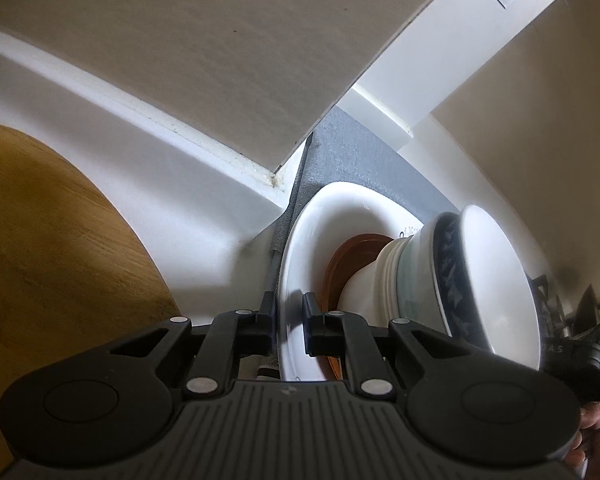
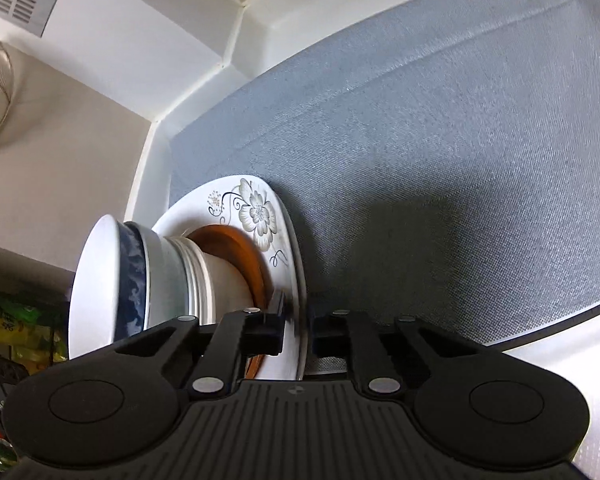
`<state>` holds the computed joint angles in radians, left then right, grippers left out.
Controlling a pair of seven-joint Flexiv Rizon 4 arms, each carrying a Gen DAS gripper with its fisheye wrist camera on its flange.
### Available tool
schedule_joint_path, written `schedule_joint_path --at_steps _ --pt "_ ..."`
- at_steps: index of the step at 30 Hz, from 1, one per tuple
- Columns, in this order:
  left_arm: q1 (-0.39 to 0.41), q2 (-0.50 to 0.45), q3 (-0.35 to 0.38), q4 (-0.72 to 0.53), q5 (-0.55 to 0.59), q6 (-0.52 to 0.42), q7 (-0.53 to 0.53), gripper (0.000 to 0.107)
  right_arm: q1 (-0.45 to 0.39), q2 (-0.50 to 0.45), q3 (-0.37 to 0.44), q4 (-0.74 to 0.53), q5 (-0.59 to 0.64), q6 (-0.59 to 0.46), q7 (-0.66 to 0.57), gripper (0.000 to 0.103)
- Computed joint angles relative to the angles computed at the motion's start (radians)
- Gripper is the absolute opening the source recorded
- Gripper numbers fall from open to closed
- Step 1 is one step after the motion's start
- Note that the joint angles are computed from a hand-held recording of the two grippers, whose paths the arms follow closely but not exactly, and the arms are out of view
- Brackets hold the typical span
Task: Organize plates and bowls
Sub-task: 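Lower the bowl stack onto the brown plate with both grippers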
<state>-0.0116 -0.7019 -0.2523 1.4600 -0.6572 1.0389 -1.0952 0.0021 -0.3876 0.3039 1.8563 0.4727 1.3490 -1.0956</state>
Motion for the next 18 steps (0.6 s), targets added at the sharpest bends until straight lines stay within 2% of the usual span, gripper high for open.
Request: schedule_joint_path --at_steps 5,9,18 --pt "-0.029 0.020 0.030 0.008 0.054 0.007 -0.016 0.014 0.011 0.006 -0.010 0.014 -0.027 0.013 -0.021 0.012" --pt "-0.055 0.023 0.035 0.012 0.082 0.020 -0.038 0.014 -0.010 0.020 -0.004 0.027 -0.017 0.010 -0.037 0.012" --pt "-0.140 -0.003 0.026 -0.031 0.153 0.006 -0.092 0.014 -0.059 0.108 -0.042 0.124 0.025 0.001 -0.073 0.012"
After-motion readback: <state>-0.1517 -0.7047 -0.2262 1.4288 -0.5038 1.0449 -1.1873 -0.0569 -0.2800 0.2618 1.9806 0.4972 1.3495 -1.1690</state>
